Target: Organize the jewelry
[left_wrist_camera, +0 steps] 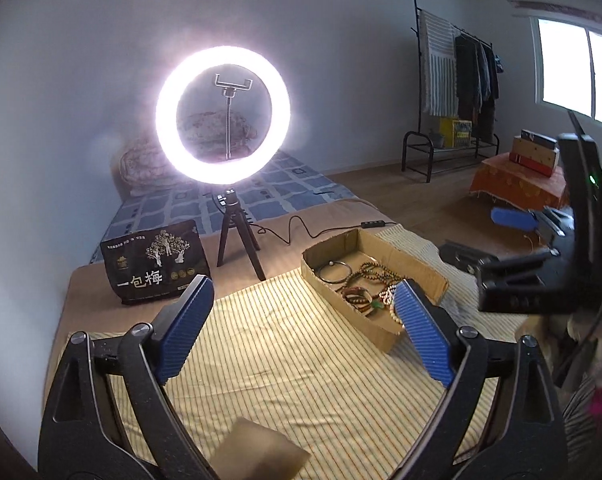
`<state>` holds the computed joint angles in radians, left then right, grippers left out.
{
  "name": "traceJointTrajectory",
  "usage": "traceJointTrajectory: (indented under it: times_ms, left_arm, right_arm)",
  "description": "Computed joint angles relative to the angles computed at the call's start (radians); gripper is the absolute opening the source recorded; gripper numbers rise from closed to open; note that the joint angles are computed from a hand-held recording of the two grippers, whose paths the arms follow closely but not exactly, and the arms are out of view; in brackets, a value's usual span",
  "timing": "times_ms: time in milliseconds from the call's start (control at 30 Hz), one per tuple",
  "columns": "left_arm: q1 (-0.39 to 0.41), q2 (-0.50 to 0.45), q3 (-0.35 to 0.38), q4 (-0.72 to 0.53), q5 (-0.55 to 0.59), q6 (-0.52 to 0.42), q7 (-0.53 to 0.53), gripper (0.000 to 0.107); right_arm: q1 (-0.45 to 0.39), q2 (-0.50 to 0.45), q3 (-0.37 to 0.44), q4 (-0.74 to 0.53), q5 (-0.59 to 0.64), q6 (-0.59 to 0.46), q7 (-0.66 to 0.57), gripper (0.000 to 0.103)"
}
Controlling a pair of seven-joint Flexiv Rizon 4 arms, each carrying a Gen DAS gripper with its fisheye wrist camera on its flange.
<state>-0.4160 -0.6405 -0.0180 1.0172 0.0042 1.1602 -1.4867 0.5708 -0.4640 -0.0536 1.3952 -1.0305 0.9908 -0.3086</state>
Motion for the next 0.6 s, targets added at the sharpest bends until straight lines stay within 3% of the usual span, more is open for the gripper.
traceJointTrajectory:
  times_ms: [600]
  left_arm:
    - [-0.019,0.026,0.018,0.057,0.043,0.002,-0.043,0.103]
  right_arm:
    - [0.011,-0.022,-0.009,-0.026,0.016,-0.015,-0.018,0.103]
